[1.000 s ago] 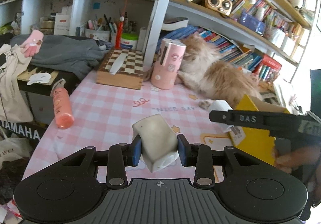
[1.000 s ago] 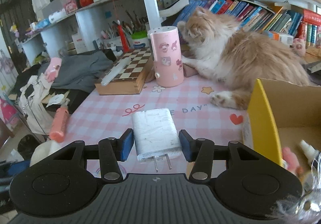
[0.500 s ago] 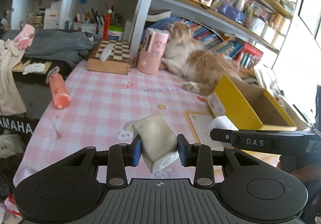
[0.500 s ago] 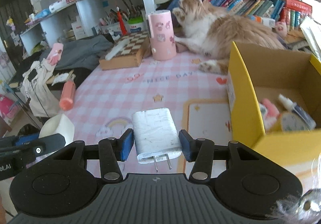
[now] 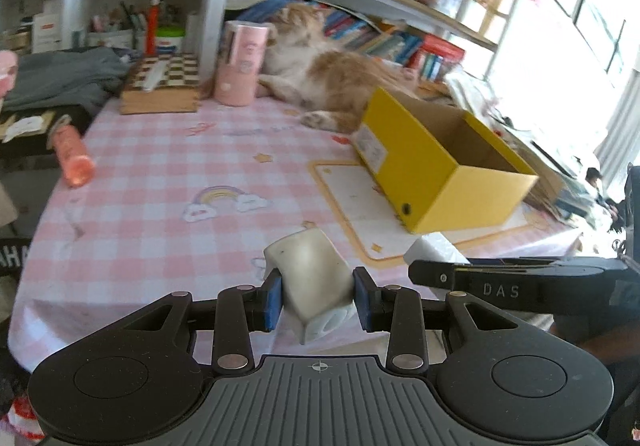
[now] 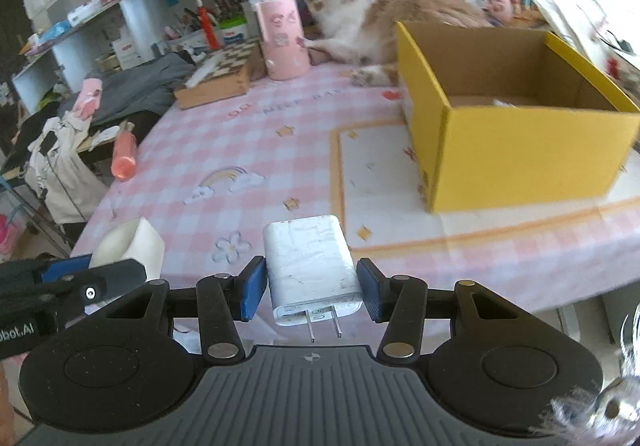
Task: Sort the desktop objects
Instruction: 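Carry the soap bar in left tool and charger in right tool over the yellow box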
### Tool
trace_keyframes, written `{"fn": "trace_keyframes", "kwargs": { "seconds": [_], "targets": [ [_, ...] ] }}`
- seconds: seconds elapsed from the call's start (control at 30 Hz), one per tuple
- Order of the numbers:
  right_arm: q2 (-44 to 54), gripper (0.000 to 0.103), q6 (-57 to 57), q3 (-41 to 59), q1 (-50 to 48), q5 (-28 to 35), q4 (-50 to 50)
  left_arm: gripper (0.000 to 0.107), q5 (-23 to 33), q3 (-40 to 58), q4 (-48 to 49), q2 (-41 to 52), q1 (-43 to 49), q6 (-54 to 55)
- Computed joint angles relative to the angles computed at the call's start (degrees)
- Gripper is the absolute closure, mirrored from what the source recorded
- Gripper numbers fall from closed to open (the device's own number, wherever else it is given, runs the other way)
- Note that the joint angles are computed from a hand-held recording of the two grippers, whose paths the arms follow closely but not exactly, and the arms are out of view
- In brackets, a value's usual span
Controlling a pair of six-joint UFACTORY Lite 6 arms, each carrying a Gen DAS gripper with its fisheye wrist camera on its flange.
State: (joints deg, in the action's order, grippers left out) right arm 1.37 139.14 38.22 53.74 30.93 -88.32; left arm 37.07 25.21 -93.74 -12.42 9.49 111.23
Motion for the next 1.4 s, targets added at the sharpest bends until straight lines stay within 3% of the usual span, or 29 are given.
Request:
{"fn": "trace_keyframes", "kwargs": {
  "seconds": [0.53,0.97,1.4],
  "targets": [
    [-16.53,0.057,-2.29,-13.30,9.94,15.42,20.46,0.073,1.86,2.80,-2.43,4.85,-14.67,3.52],
    [-25.39,0.057,-4.69,-19.83,9.31,17.23,24.97,0.073,-2.87,5.11,-8.40,7.89,-24.51,5.60],
    [-33.59,0.057,-12.09,-24.37,1.35,14.19,24.77,0.073,-6.35,8.43,-15.57,11.27,-31.04,9.95]
  ]
}}
